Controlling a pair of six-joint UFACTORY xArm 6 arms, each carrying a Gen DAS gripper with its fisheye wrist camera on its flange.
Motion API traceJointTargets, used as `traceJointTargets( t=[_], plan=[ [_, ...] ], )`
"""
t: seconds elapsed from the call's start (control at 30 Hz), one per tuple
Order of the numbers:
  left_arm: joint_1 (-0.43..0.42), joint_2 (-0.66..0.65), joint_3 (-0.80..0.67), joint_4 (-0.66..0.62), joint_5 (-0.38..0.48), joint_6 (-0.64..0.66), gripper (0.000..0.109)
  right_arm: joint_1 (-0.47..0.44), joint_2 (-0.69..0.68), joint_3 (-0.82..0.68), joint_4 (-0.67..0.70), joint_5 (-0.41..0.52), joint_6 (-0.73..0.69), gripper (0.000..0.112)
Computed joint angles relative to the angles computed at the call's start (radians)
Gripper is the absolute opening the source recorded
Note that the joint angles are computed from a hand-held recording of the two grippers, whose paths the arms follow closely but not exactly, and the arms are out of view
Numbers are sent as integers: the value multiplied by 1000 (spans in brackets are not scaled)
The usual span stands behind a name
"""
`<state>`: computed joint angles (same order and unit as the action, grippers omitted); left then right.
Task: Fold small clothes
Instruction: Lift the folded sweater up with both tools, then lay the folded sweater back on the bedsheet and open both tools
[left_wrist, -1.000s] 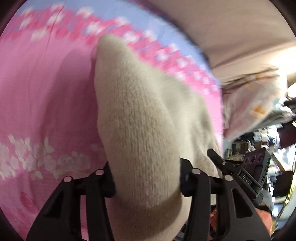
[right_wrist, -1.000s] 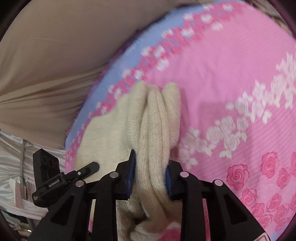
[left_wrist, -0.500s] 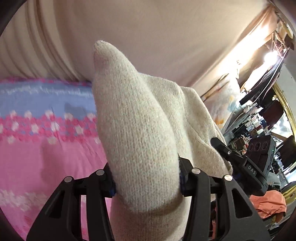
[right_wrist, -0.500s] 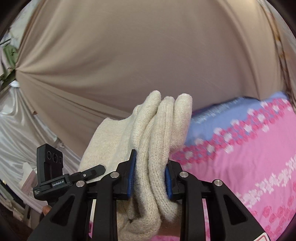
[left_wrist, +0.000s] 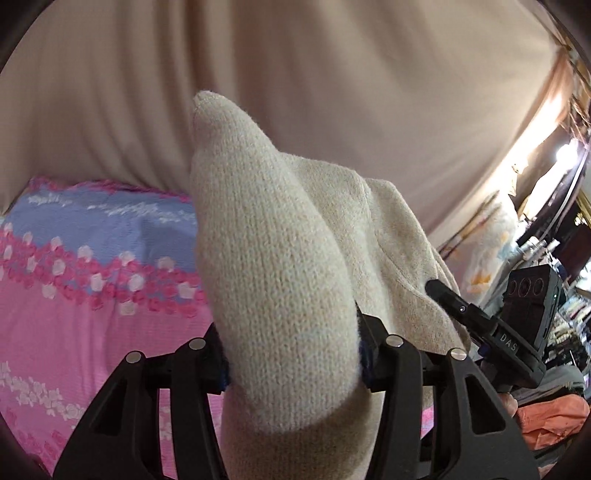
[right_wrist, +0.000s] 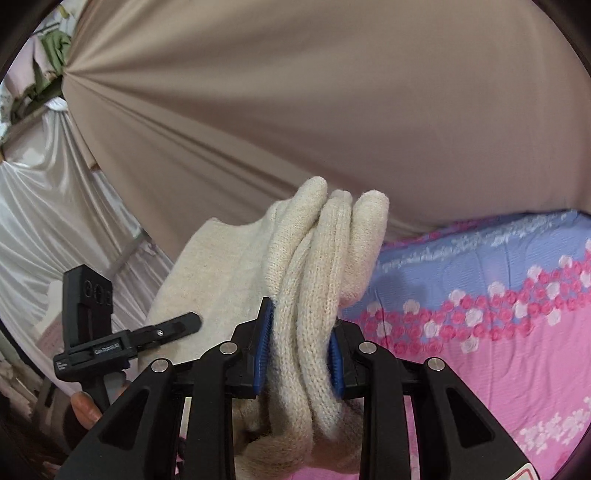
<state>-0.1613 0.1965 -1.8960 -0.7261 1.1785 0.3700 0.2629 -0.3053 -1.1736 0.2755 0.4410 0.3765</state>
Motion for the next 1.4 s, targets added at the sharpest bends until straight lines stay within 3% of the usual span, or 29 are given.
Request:
traceJointTargets(
  t=[0.13, 0.2, 0.23, 0.3, 0.37, 0.43, 0.57, 0.77, 0.87, 0.97, 1.03, 1.17, 1.3, 1.4],
  plan=[
    [60, 36, 120, -7, -31, 64, 57, 50, 103, 88, -8, -92, 55, 32],
    [63, 56, 242, 40, -137, 108, 71, 60, 165, 137, -3, -120, 75, 38],
    [60, 65, 303, 88, -204, 92, 72, 58, 205, 171, -37, -112, 137, 38],
    [76, 118, 374, 208, -255, -2, 62, 49, 239, 231, -152, -69, 304, 29],
    [126, 133, 387, 163, -187, -37, 64, 52, 189, 322, -153, -78, 393, 18],
    [145, 76, 431, 135, -222, -20, 64, 64, 118, 349, -239, -68, 454, 9],
    [110, -16, 453, 158, -300, 71, 72, 111, 152, 196, -257, -18, 380, 8],
    [20, 0, 435, 275, -327, 27, 76, 161, 346, -42, -176, 134, 194, 8],
    [-3, 30, 449, 345, -303, -28, 76, 157, 405, -42, -122, 237, 159, 0],
    [-21, 26, 490, 448, -318, -73, 77, 159, 360, 4, -111, 211, 204, 0],
    [-20, 9, 516, 442, -344, -57, 79, 175, 332, -16, -191, 225, 235, 5],
    [-6, 36, 475, 412, -289, -99, 80, 190, 383, -63, -253, 335, 216, 2],
    [-5, 13, 471, 418, -270, -114, 80, 181, 341, -13, -213, 287, 264, 0],
    [-6, -34, 506, 421, -287, -112, 80, 198, 302, -19, -295, 296, 284, 3]
  ],
)
